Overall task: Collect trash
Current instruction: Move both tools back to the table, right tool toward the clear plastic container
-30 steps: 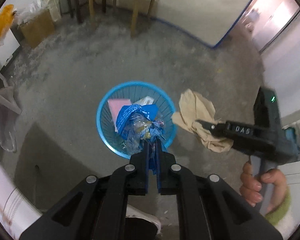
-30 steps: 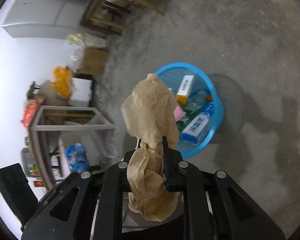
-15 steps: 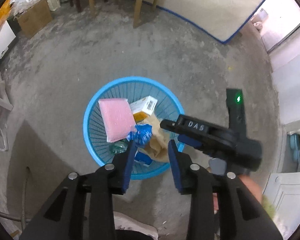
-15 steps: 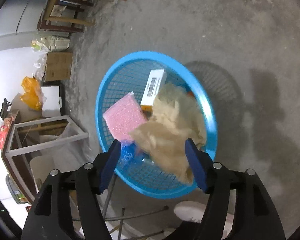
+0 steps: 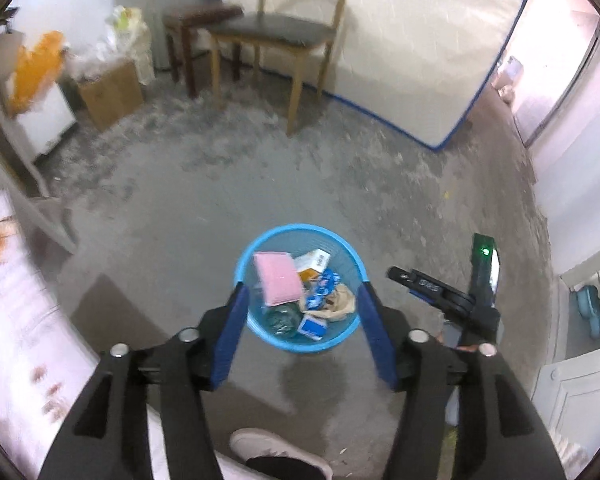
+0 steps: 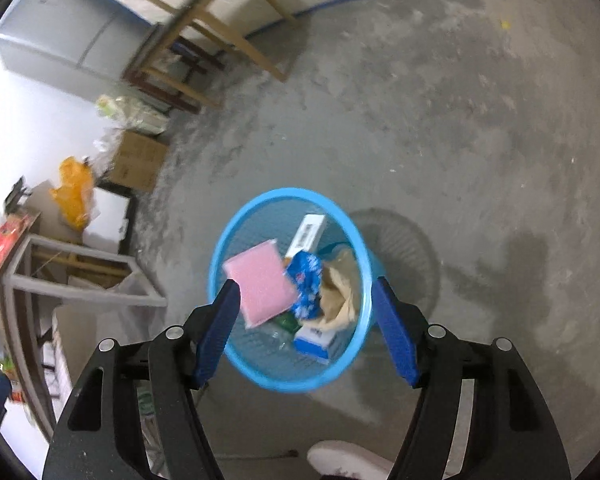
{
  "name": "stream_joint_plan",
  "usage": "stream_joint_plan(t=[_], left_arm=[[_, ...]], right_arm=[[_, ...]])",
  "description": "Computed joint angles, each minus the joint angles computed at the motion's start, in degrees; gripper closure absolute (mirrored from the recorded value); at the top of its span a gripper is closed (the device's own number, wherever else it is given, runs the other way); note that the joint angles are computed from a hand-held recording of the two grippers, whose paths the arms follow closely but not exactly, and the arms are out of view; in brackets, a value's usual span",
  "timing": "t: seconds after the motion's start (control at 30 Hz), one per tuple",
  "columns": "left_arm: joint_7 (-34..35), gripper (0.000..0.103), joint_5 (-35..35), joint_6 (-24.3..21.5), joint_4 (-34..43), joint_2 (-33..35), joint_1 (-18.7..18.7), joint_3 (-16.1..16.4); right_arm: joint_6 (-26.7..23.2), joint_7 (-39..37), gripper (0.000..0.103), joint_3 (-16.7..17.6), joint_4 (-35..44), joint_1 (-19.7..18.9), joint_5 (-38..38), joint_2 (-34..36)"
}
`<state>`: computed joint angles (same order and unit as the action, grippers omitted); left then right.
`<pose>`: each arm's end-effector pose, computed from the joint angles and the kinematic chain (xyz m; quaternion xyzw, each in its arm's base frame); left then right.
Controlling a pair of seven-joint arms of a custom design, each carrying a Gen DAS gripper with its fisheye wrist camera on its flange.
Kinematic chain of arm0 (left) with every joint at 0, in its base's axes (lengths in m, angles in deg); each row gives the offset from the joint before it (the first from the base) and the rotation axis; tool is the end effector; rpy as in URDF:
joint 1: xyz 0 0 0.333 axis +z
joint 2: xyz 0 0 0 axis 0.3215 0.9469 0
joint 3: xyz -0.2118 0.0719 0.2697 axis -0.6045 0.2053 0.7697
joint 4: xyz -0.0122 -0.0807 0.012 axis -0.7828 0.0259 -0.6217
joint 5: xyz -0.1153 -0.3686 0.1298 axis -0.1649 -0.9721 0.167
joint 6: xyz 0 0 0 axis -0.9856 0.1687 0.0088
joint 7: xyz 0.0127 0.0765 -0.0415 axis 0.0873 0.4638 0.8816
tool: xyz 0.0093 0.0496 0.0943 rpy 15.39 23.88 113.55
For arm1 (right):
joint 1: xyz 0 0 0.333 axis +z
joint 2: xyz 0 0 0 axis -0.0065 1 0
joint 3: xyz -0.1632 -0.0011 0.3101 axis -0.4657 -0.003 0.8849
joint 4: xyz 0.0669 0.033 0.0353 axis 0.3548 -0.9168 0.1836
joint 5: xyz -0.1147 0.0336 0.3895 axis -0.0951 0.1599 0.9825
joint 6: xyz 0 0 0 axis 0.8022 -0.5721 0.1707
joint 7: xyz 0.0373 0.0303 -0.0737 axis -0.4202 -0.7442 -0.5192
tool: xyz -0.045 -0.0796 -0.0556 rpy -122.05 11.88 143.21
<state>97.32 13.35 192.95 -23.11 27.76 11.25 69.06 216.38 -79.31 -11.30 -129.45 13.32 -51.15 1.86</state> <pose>0.5122 -0.1685 0.6446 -0.3827 0.8829 -0.2689 0.0425 0.3713 0.1994 0.4611 -0.2359 0.9192 -0.0342 0.3135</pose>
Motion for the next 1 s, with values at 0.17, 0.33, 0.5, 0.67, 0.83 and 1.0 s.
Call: stream_joint_plan(t=[0.17, 0.33, 0.5, 0.67, 0.83, 1.0], left_arm=[[4.12, 0.033, -2.68, -1.74, -5.66, -10.55, 3.49, 6.07], [6.47, 0.029, -4.58, -3.38, -11.64, -18.83, 8.93, 12.04], [7.0, 0.028, -3.31, -0.48, -17.57, -25.38, 15.44, 16.45], [5.29, 0.027, -2.88, 2.4, -21.11, -27.57, 20.78, 19.39], [4.23, 0.027, -3.94, 2.39, -22.0, -26.45, 23.76, 21.92], [5.19, 0.027, -5.52, 4.35, -23.01, -24.96, 25.11, 22.75]], right_arm=[[-3.92, -0.51, 0.028, 1.98, 0.36, 3.28, -0.02, -5.69], [-5.31, -5.03, 0.025, 1.81, 2.1, 8.51, 1.87, -8.37], [-3.69, -12.61, 0.023, 1.66, 8.36, 11.23, 1.61, -4.99], [-0.07, -23.35, 0.016, 1.66, 18.96, 13.34, 0.24, 3.25], [5.31, -49.79, 0.012, -5.8, 33.55, 25.29, 14.5, 16.7], [-2.06, -85.8, 0.008, -5.15, 54.54, 28.13, 43.05, 31.13]])
